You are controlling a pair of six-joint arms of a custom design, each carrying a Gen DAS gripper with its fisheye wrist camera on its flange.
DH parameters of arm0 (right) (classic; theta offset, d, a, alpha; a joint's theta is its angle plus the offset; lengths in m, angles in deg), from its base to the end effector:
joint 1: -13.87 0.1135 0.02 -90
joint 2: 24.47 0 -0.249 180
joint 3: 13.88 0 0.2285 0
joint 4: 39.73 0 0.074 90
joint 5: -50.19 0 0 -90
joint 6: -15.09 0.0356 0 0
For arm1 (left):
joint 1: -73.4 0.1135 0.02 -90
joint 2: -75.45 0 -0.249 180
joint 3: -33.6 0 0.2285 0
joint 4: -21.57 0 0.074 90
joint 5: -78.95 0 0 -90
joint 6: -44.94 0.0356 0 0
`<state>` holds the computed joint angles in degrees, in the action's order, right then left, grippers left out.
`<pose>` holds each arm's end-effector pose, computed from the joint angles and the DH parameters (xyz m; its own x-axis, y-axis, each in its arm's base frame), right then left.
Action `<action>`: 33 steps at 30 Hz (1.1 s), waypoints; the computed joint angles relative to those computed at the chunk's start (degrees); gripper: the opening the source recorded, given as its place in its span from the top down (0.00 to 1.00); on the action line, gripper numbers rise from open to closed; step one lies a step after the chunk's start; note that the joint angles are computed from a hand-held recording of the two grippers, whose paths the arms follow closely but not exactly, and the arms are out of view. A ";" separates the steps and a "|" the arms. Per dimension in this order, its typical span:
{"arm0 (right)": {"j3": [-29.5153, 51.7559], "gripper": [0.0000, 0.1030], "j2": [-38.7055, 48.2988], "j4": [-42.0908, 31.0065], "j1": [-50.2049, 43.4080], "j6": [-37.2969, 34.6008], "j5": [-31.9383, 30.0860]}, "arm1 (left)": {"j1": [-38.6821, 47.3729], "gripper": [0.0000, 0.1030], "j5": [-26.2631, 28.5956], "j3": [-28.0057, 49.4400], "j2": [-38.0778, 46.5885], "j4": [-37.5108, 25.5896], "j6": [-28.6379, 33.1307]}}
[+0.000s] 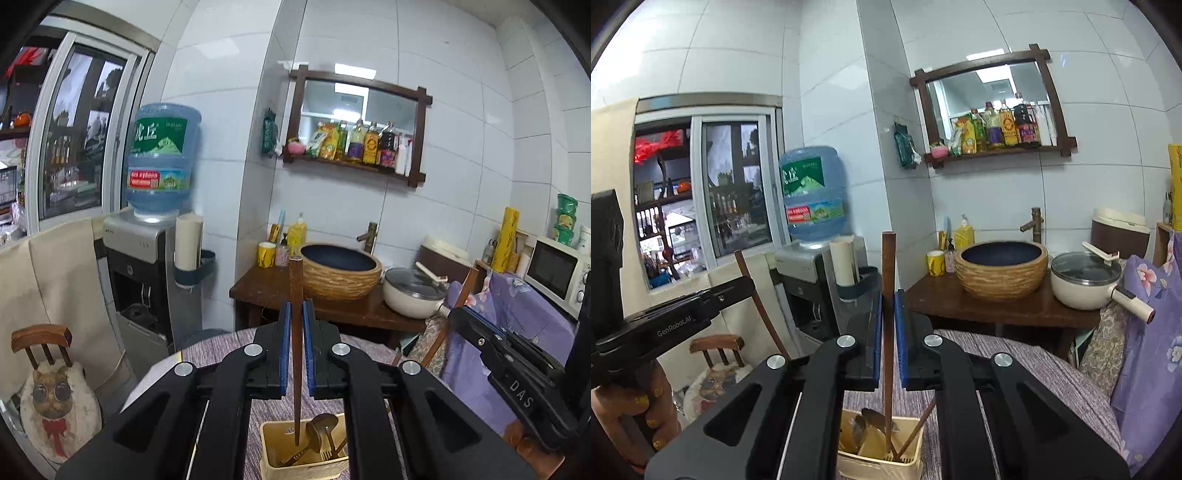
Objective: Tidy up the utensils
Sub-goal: 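Lower both chopsticks into the basket and open both tools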
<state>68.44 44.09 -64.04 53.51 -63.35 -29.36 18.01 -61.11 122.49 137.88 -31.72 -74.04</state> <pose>0.2029 0.1597 0.3797 -0.2363 0.0601 -0.9698 -0.4519 0.8768 0.1645 0.1336 -0.1456 0.3923 -0.2920 -0.1245 -0.9483 -0.0019 0.9916 -0.1296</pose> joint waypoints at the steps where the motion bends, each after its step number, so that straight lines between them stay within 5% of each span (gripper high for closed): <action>1: -1.64 0.92 0.61 1.38 -0.22 0.30 -0.24 | 0.71 0.93 0.88 -1.72 -0.29 0.85 -0.49; 16: -8.39 0.92 6.94 6.22 -1.29 2.67 -2.22 | 8.18 0.93 11.78 -16.73 0.98 8.49 -4.78; 33: -11.53 0.92 7.80 8.30 -2.08 4.07 -2.39 | 6.85 0.87 11.32 -18.80 -0.09 8.63 -5.58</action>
